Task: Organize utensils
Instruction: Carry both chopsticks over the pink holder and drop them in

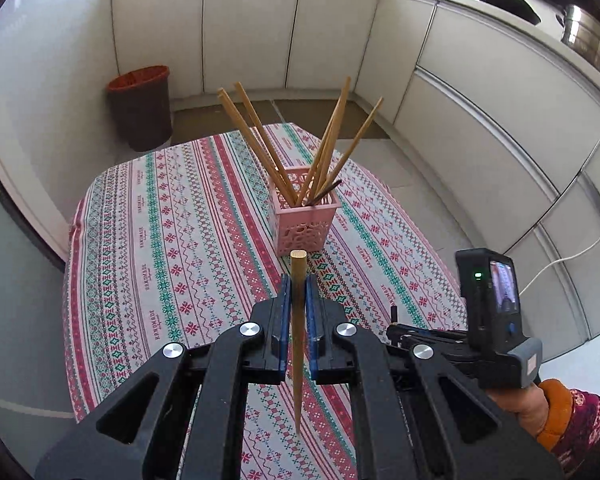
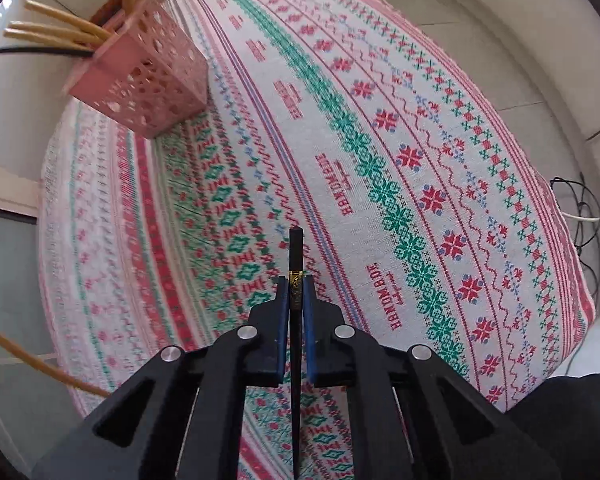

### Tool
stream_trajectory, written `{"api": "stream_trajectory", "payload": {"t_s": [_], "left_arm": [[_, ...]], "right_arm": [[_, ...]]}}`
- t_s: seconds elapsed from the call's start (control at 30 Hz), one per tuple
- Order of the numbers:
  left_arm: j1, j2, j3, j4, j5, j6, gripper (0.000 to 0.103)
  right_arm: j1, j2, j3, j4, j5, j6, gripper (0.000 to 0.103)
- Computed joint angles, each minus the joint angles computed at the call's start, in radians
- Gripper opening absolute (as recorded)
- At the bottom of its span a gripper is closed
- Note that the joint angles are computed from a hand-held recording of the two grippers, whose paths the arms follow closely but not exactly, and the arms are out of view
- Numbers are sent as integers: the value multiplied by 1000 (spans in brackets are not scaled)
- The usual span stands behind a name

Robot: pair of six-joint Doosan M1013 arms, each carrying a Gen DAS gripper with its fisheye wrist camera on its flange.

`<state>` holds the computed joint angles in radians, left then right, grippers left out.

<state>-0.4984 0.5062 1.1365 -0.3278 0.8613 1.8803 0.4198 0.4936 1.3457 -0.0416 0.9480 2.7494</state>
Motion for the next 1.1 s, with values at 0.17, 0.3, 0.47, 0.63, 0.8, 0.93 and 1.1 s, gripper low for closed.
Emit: {"api": "stream_trajectory", "payload": {"t_s": [0.17, 0.3, 0.47, 0.63, 0.8, 0.93, 1.1], "left_arm": [[12, -49, 47, -74, -77, 29, 7], [3, -66, 34, -70, -114, 39, 7], [-6, -51, -57, -35, -122, 27, 7], [-11, -14, -165, 1, -107, -3, 7], [-20, 32, -256, 36, -105, -32, 7], [-27, 84, -332, 61, -83, -61, 7], [-32, 151, -410, 88, -58, -111, 6]], "right_arm": [[39, -110, 20, -239, -66, 94, 7], [45, -168, -17, -377, -53, 108, 7], [23, -194, -95, -462, -48, 60, 7], [-8, -167, -197, -456, -40, -17, 7], [-38, -127, -266, -408, -29, -95, 7], [-61, -84, -311, -345, -21, -155, 7], [-76, -46, -322, -307, -34, -177, 7]]}}
